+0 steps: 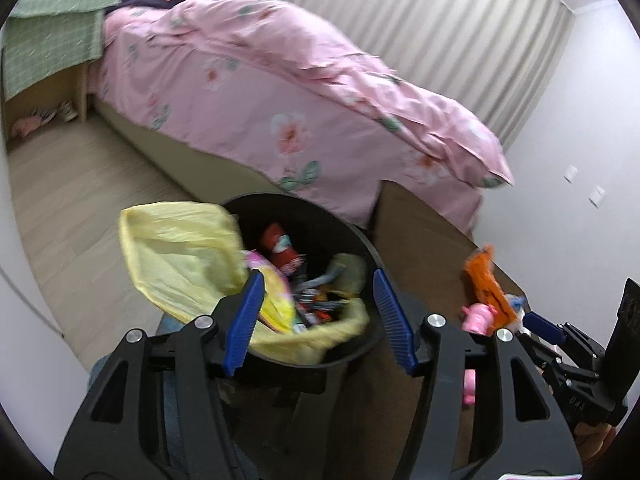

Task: Collect trash
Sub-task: 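Move both tools back over the table toward the yellow snack bag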

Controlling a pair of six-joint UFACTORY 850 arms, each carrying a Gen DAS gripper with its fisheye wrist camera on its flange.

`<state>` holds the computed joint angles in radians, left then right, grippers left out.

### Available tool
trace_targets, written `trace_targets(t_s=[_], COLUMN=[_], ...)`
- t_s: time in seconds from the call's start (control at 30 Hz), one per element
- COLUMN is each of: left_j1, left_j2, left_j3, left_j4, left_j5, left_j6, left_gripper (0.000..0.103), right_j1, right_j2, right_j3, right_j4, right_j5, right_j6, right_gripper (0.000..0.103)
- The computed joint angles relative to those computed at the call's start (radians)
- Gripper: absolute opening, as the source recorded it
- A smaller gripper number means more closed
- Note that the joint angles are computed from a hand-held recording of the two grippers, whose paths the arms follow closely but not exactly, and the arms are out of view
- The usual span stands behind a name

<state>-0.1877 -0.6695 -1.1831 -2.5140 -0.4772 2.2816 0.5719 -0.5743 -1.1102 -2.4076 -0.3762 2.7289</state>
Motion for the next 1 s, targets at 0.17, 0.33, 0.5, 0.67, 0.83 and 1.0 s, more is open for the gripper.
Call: trace_targets(t_s=[0.17,0.33,0.5,0.67,0.83,1.0], left_j1=[-0.055,-0.120,-0.176,-0.236,-0.285,-0.332], left_j2=[0.027,0.025,0.012,-0.025,-0.094,-0.155], left_j3=[0.013,-0.002,-0.026,-0.079,-0.178,-0.275], left_j4=[-0.011,0.087,0.202,0.292,0.419,0.471], left_j5=[0.001,0.009,-0.007,-0.017,-0.001,0.068], left_j6=[0.065,0.065,0.017,0.004,-0.075,-0.098], left_gripper=[0.055,0.057,0.057,0.060,0.060,0.060], right_j1=[-0.002,0.009,0.005,-0.014,-0.035,-0.038], right_j2=[0.120,0.204,0.268,0.300,0.288,0.266], right_j3=[0.193,0.334,0.443,0.521,0.545,0.555], right_j4=[0.071,0.185,0.203,0.151,0.114,0.146], right_j5=[-0.135,-0.233,-0.306,-0.348,-0.327,-0.323], right_j6=[0.056,0.033,0.116,0.217,0.278,0.268], right_gripper=[0.048,0.050,0.057,0.061,0.061,0.061])
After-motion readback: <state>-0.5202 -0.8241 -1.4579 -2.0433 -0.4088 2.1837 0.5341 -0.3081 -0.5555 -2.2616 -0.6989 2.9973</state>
